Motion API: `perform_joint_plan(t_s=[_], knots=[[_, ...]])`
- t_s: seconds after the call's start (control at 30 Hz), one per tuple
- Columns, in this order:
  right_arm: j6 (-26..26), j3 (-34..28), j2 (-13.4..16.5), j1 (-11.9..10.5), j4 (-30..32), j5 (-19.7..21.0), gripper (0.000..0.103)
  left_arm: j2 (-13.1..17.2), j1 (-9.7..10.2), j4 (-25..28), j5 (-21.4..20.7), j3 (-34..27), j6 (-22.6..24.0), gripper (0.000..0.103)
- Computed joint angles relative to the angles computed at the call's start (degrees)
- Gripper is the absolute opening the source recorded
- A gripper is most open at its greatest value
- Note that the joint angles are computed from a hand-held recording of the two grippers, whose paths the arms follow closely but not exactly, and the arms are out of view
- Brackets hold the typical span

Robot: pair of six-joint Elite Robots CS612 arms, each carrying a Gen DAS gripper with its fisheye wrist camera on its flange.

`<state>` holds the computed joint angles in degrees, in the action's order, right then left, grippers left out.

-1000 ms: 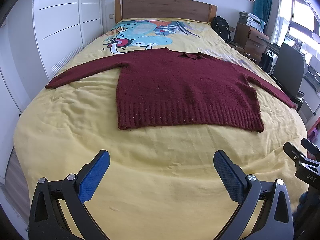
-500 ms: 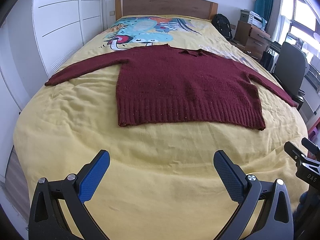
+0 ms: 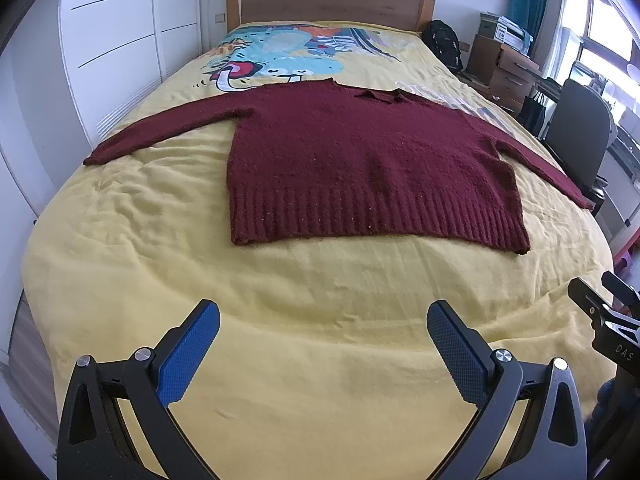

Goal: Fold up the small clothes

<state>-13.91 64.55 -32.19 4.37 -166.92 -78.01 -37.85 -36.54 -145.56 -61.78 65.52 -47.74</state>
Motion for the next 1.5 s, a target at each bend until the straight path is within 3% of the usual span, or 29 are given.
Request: perform_joint_plan(t_s=[0.87,1.5], knots=[[-0.5,-0.4,0.3,0.0,0.9,0.1,0.103,0.0,0.22,-0.2,-0.7,0.0,-0.6,0.102],[-0.3,-1.1,0.5,0.1,2.5,0.2,0.103,0.0,0.8,1.4,-2.0,-0.3,-3.4,0.102]])
